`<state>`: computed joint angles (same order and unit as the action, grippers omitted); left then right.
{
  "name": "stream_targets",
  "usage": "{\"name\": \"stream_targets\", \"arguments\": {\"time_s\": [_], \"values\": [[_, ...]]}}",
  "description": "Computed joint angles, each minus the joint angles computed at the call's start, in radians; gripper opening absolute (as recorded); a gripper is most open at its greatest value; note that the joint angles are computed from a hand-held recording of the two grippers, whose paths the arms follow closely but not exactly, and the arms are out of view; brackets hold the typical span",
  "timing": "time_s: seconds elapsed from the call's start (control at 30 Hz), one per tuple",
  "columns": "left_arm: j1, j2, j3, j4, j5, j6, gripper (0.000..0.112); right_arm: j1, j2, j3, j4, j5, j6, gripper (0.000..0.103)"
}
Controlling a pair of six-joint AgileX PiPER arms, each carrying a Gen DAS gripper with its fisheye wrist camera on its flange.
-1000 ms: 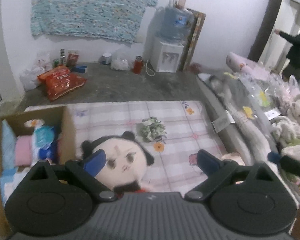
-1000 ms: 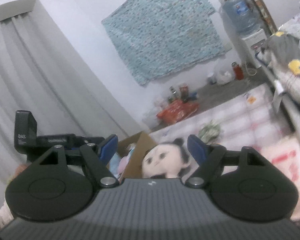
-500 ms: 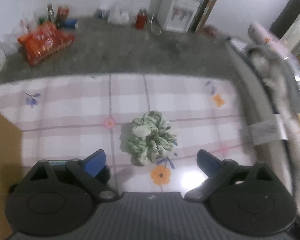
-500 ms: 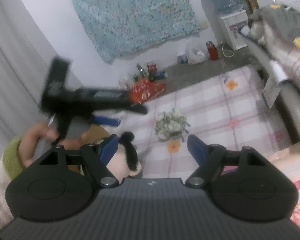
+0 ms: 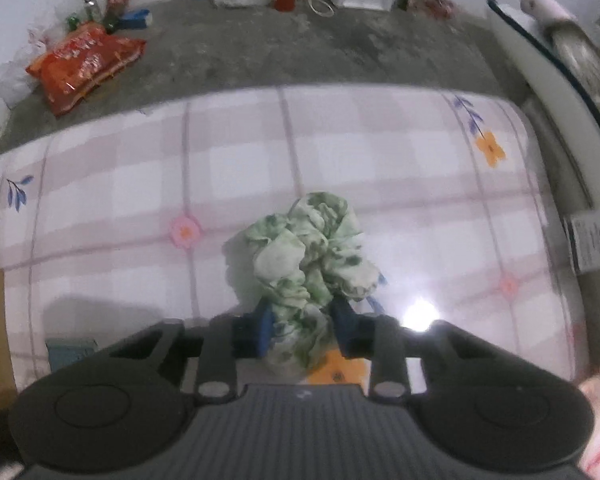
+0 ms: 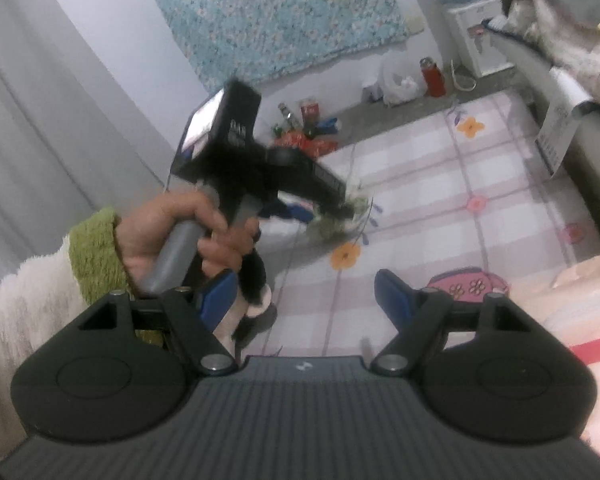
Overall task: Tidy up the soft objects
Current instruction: 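Grasp the green floral scrunchie with the left gripper while the right grasps it too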
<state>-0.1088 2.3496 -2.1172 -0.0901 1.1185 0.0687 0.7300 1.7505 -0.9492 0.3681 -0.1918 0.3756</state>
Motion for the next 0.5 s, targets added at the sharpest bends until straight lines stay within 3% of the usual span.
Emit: {"name": "stream_targets", "arguments": {"time_s": [0.2, 0.3, 0.4, 0.5], "values": [[-0.052, -0.214, 0.374, -0.043, -0.104, 0.126, 0.031, 0.081, -0.115, 0.094, 0.537, -0.128, -0.482, 0.076], [-0.071, -0.307, 0.519, -0.087, -0.103, 0.205, 0.032, 0.156, -0.164, 0.156, 0.781, -0.226, -0.668, 0.076], [-0.072, -0.405, 0.673, -0.15, -0.104, 0.288, 0.033, 0.244, -0.214, 0.232, 0.922, -0.328, -0.714, 0.076], [-0.083, -0.527, 0.851, -0.165, -0.153, 0.344, 0.033, 0.328, -0.269, 0.315, 1.014, -0.411, -0.695, 0.076]]}}
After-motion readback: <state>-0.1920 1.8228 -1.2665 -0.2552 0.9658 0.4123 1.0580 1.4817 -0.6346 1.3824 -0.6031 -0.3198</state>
